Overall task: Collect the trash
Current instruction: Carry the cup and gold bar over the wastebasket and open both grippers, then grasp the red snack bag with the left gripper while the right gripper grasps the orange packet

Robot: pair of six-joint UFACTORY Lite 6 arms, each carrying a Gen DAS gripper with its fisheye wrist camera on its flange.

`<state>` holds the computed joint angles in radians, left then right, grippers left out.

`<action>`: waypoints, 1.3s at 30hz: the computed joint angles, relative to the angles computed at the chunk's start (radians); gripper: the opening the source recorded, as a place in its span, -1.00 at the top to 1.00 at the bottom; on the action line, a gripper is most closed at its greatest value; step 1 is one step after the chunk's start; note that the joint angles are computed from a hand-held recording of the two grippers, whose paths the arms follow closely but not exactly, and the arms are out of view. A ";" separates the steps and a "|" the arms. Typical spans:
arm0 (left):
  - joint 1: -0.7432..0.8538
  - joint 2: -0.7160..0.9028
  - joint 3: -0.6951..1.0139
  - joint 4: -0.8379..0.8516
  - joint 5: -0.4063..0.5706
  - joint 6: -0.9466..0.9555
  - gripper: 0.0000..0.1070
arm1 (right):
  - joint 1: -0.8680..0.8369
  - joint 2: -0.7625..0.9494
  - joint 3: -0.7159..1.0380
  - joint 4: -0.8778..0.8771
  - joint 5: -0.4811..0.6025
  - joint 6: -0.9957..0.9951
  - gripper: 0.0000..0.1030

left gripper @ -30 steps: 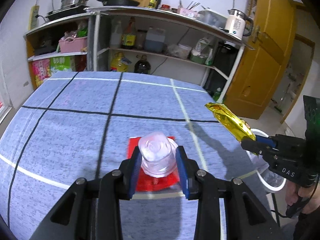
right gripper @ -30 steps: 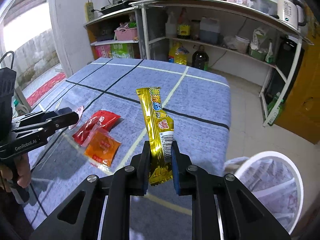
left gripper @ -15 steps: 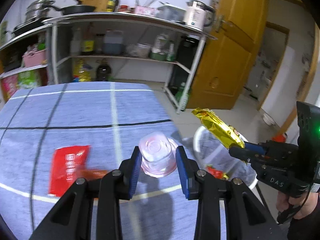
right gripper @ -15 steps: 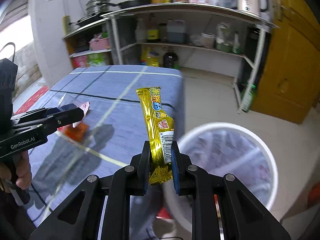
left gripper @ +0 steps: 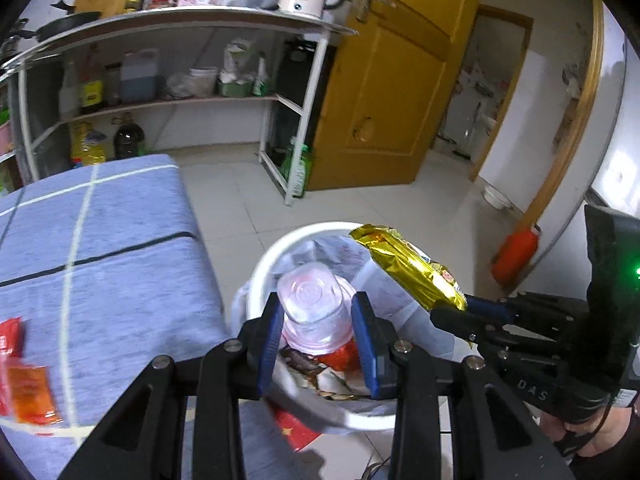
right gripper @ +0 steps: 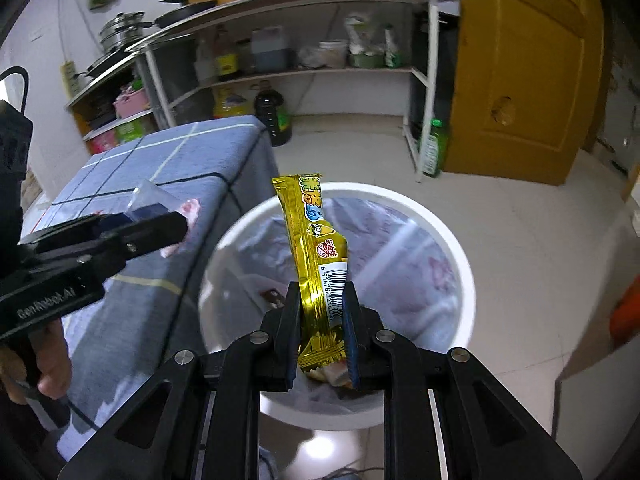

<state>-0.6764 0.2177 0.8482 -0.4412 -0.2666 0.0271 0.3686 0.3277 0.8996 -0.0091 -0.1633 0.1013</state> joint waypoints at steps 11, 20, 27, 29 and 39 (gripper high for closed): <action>-0.028 0.227 0.215 -0.016 0.054 -0.013 0.31 | -0.076 0.075 0.027 0.097 0.020 -0.111 0.58; -0.007 0.240 0.218 0.146 0.070 -0.184 0.09 | -0.074 0.086 0.034 0.035 0.015 -0.037 0.15; -0.006 0.169 0.148 0.163 0.041 -0.205 0.09 | -0.054 0.037 0.012 0.136 0.002 -0.126 0.15; -0.004 0.135 0.116 0.159 0.031 -0.201 0.09 | -0.043 0.015 -0.002 0.134 -0.003 -0.118 0.15; 0.028 -0.112 -0.103 -0.035 -0.005 -0.007 0.09 | 0.055 -0.084 -0.030 0.037 -0.027 0.004 0.15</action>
<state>-0.6485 0.1059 0.7452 -0.4757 -0.2717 0.0202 0.4241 0.2435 0.8700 0.0275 -0.1900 0.1049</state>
